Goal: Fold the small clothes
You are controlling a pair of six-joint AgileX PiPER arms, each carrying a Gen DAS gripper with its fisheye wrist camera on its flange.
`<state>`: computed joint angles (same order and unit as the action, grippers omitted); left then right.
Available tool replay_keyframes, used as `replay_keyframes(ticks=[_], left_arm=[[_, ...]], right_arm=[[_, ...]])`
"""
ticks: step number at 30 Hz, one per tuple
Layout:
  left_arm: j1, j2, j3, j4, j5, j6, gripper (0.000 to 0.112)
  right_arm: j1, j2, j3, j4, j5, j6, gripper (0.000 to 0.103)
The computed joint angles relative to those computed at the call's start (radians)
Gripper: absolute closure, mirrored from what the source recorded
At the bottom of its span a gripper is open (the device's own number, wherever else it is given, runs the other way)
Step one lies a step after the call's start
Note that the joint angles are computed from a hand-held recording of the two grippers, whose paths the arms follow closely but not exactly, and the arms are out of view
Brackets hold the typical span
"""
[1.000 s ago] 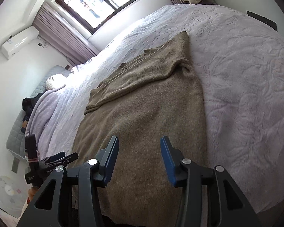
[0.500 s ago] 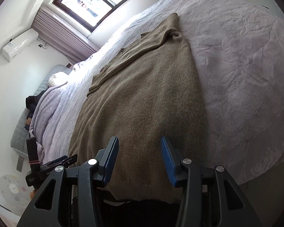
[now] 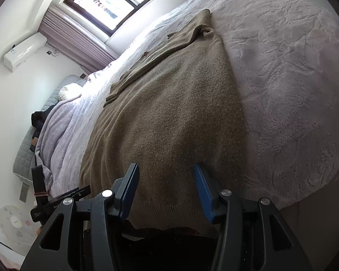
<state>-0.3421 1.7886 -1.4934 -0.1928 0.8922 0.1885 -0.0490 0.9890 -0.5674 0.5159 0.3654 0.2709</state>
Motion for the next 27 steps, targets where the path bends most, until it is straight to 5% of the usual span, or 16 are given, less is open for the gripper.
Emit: replay_keyframes(ticks=[9,18,23,27], left_arm=[[0.059,-0.024,0.035,-0.104,-0.003,0.119,0.01],[0.11,0.001,0.021,-0.232,0.053,0.356,0.01],[0.135,0.022,-0.005,-0.341,0.121,0.439,0.01],[0.131,0.042,-0.025,-0.384,0.155,0.485,0.01]], right_arm=[[0.003,-0.025,0.001,-0.068,0.017,0.033,0.048],[-0.215,-0.104,0.036,0.117,0.12,-0.23,0.046],[-0.36,-0.026,0.087,0.478,0.218,-0.619,0.046],[-0.36,0.023,0.104,0.607,0.246,-0.77,0.044]])
